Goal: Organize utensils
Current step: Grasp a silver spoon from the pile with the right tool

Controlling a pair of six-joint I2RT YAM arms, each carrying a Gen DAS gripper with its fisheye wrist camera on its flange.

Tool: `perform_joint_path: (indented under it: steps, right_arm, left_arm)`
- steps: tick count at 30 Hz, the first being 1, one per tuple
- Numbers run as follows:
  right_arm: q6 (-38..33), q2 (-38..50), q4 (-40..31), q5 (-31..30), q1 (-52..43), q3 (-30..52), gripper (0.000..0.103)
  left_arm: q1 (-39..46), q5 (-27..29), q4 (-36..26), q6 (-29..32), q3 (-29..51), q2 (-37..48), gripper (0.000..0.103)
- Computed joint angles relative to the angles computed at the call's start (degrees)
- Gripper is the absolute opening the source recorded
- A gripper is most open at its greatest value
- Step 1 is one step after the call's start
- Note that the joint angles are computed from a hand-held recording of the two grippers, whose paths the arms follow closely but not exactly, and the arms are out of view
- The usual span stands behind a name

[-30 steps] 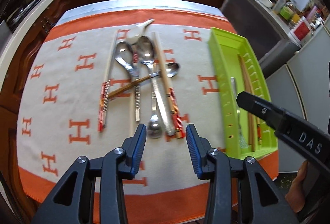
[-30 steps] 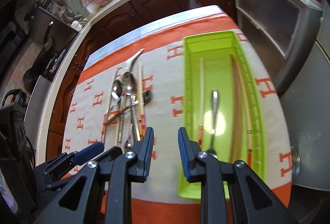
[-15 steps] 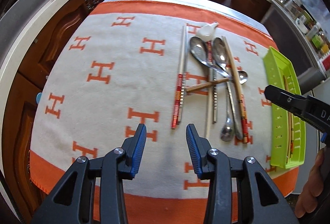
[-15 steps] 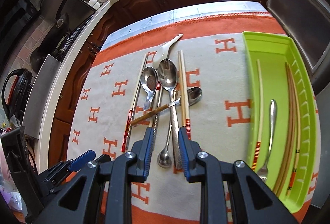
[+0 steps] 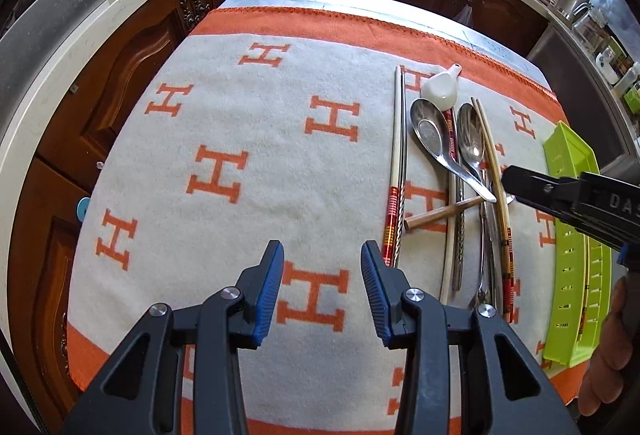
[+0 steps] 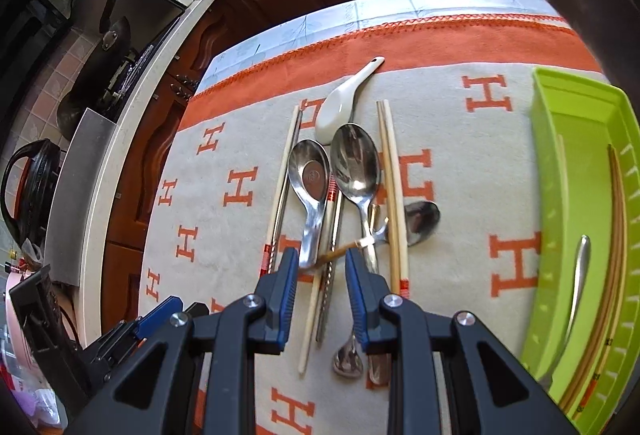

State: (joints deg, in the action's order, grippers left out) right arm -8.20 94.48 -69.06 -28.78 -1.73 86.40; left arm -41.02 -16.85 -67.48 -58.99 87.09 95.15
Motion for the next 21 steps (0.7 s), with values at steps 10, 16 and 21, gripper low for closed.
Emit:
perform_joint_path:
  steps: [10, 16, 21]
  right_arm:
    - [4.0, 6.9, -0.4, -2.6, 2.4, 0.9, 0.023]
    - [5.3, 9.4, -1.7, -6.6, 1.2, 1.1, 0.008]
    - [6.6, 9.9, -1.7, -10.0, -0.5, 0.1, 0.005]
  left_arm:
    - [2.2, 1.1, 1.7, 2.9, -0.8, 0.7, 0.038]
    - [3.4, 1.7, 2.5, 3.8, -1.0, 1.3, 0.038]
    - [3.8, 2.0, 3.0, 4.6, -0.7, 2.0, 0.038]
